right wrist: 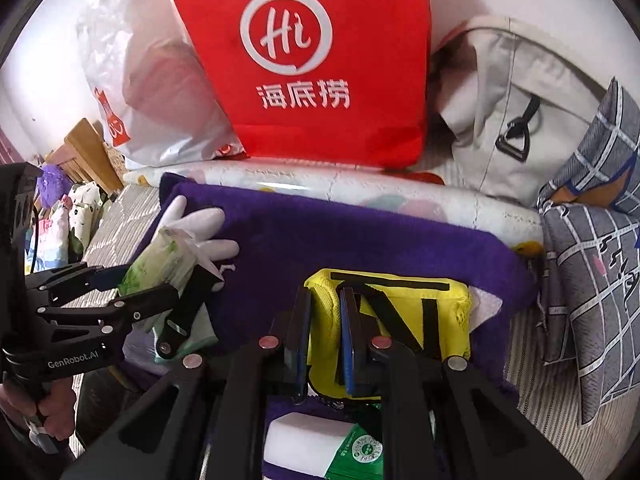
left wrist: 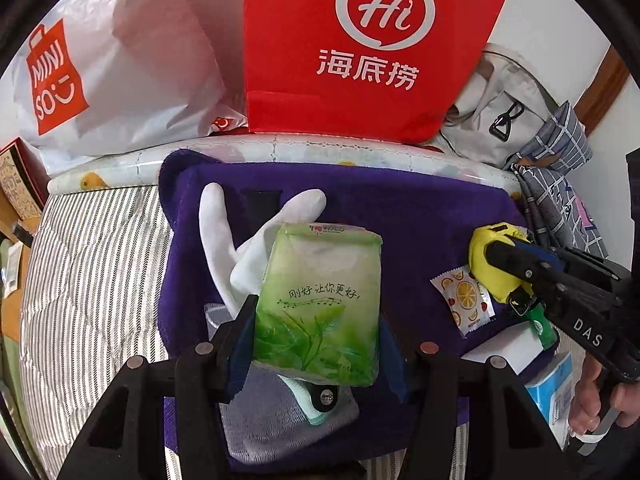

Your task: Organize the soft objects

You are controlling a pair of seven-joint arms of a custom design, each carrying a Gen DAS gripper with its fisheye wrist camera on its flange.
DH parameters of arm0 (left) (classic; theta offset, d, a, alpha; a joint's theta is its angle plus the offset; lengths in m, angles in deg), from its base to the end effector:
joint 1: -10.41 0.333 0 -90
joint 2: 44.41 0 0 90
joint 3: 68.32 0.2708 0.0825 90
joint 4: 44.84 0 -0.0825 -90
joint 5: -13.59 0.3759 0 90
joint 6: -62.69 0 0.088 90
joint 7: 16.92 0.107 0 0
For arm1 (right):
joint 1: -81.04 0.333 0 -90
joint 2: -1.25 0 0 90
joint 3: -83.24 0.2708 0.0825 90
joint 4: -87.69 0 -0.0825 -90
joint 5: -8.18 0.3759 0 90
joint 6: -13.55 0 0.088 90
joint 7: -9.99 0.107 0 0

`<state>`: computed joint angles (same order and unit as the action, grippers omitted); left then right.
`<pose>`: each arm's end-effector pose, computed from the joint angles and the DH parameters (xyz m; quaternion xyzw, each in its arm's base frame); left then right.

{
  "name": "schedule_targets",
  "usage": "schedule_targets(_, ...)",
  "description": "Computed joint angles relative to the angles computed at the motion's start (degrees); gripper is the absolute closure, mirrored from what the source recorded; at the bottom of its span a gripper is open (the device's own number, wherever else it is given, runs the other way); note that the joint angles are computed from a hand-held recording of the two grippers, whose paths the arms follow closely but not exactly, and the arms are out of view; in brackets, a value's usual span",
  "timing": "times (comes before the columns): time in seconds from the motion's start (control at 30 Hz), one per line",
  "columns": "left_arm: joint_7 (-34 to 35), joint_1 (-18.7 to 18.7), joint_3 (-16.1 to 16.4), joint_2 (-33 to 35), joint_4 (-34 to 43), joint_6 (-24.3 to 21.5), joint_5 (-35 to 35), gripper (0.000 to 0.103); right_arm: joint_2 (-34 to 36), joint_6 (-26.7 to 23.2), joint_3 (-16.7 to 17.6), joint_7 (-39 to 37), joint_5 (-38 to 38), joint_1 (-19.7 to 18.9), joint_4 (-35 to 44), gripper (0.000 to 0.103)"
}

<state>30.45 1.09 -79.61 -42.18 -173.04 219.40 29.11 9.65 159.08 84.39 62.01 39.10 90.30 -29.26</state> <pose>0.5187 -0.2058 0.3619 -0.7400 0.6288 -0.2022 0.1268 0.5854 0.1011 0.3672 -0.8192 0.5148 -0.0466 0.2485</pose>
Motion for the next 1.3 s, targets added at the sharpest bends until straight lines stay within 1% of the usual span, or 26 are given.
schedule_targets(0.17, -0.8, -0.1, 0.0, 0.9, 1.1, -1.1, 1.9, 0.049, 0.3, -0.8, -0.1, -0.2, -0.1, -0.1, -0.1, 0.089)
schedule_targets(0.27, -0.6, 0.0, 0.0, 1.1, 1.4, -1.0, 1.7, 0.049, -0.3, 0.0, 0.0, -0.2, -0.4, 0.1, -0.7, 0.087)
schedule_targets(0.3, -0.7, 0.0, 0.0, 1.1, 1.4, -1.0, 1.9, 0.049, -0.6, 0.1, 0.0, -0.5, -0.3, 0.1, -1.0, 0.084)
schedule_targets(0.33, -1.2, 0.0, 0.0, 1.0, 1.4, -1.3, 2.5, 0.049, -1.1, 0.3, 0.0, -0.9, 0.0, 0.1, -1.3, 0.076)
schedule_targets(0.37, -1.5, -0.1, 0.0, 1.0, 1.5, -1.5, 2.9, 0.049, -1.7, 0.7, 0.1, -1.5, 0.6, 0.0, -1.9, 0.070)
schedule_targets(0.4, -1.6, 0.0, 0.0, 1.0, 1.5, -1.6, 3.0, 0.049, -2.3, 1.3, 0.1, -1.8, 0.8, 0.1, -2.4, 0.061)
schedule_targets(0.43, -1.6, 0.0, 0.0, 0.9, 1.5, -1.4, 2.8, 0.049, -2.8, 2.0, 0.1, -1.9, 0.9, 0.2, -3.0, 0.057)
schedule_targets(0.57, -0.7, 0.1, -0.1, 0.5, 1.4, -1.6, 2.0, 0.049, -4.7, 2.5, 0.0, -1.8, 1.2, 0.2, -4.3, 0.055)
schedule_targets(0.63, -0.5, 0.0, -0.1, 0.4, 1.6, -2.2, 2.1, 0.044, -5.8, 2.8, -0.1, -1.3, 1.1, 0.2, -5.1, 0.049)
schedule_targets(0.67, -1.1, -0.1, -0.1, 0.5, 1.9, -3.1, 2.6, 0.035, -6.5, 3.0, -0.2, -1.1, 1.0, 0.3, -5.7, 0.048)
schedule_targets(0.7, -2.6, -0.3, 0.0, 0.4, 2.0, -3.7, 4.3, 0.032, -7.1, 3.4, -0.2, -0.8, 0.9, 0.3, -6.2, 0.044)
schedule_targets(0.77, -3.5, -0.5, 0.0, -0.3, 1.6, -3.8, 5.3, 0.032, -8.3, 4.0, -0.2, -0.7, 1.2, 0.3, -7.3, 0.041)
schedule_targets(0.87, -2.8, -0.6, -0.1, -1.5, 0.4, -2.7, 4.0, 0.032, -10.0, 3.9, -0.4, 0.1, 1.1, 0.2, -8.5, 0.037)
schedule_targets(0.93, -3.3, -0.8, -0.2, -2.6, -0.4, -2.4, 4.2, 0.032, -11.6, 4.3, -0.4, 1.3, 0.1, 0.2, -10.0, 0.030)
schedule_targets(1.07, -3.9, -1.4, -0.3, -5.6, -2.4, -2.5, 4.0, 0.031, -14.7, 5.1, -0.2, 2.8, -1.4, 0.1, -12.9, 0.028)
schedule_targets(1.17, -6.8, -1.8, -0.7, -8.2, -3.8, -3.6, 6.8, 0.031, -17.8, 5.4, 0.2, 4.5, -3.5, 0.0, -15.6, 0.027)
schedule_targets(1.3, -9.4, -2.5, -1.0, -12.8, -7.3, -3.6, 8.2, 0.031, -22.5, 7.1, 1.5, 8.6, -7.9, -0.8, -19.9, 0.026)
